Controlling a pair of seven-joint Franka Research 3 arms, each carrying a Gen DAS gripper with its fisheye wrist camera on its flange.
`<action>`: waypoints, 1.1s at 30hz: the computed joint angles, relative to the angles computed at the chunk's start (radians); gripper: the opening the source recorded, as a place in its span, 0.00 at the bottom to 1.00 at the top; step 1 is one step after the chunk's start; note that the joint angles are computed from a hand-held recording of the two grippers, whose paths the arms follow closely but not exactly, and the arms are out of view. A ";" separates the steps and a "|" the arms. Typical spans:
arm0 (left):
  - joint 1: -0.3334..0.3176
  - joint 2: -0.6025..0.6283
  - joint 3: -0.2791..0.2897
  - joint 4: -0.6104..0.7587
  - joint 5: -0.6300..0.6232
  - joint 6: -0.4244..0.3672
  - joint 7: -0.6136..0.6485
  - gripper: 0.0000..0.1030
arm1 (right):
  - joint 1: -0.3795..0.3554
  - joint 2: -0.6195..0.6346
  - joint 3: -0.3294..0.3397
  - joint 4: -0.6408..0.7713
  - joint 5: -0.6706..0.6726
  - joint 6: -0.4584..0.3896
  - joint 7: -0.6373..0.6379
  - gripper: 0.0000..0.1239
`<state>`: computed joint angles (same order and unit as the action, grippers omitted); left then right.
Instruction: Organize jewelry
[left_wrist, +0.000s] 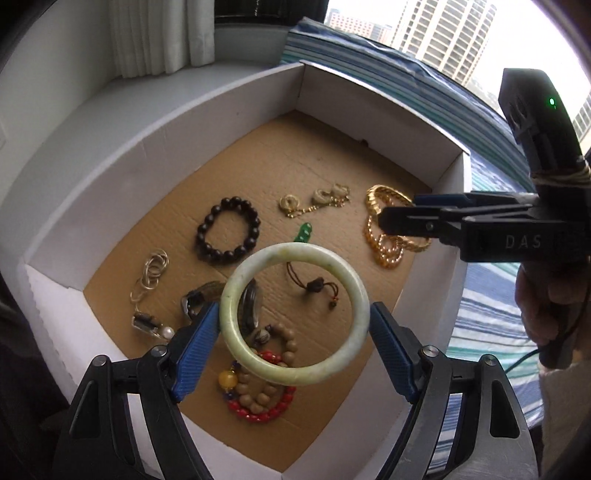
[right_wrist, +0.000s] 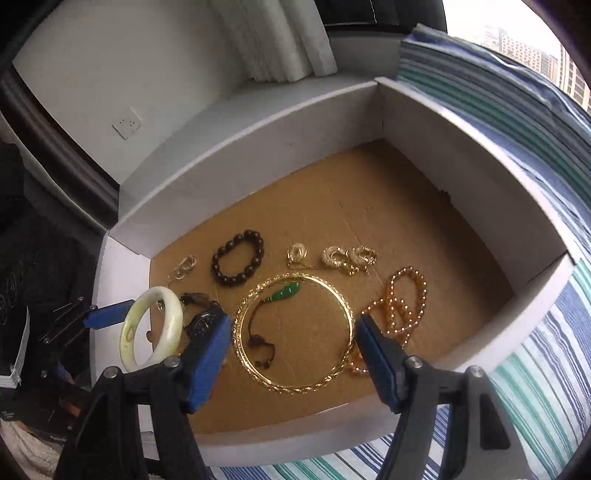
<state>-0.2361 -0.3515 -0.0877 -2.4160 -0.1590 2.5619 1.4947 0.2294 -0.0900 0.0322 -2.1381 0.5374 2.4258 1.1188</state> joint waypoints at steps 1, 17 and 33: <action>0.003 0.005 -0.005 0.002 0.008 -0.011 -0.006 0.80 | 0.001 0.008 0.000 0.002 0.008 0.000 0.004 0.61; 0.159 -0.257 -0.211 -0.104 0.451 0.146 -0.512 0.99 | -0.056 -0.364 0.075 -0.272 -0.347 0.254 0.262 0.65; 0.072 -0.305 -0.099 -0.093 0.486 -0.048 -0.563 1.00 | -0.029 -0.398 0.132 -0.275 -0.456 0.128 0.433 0.65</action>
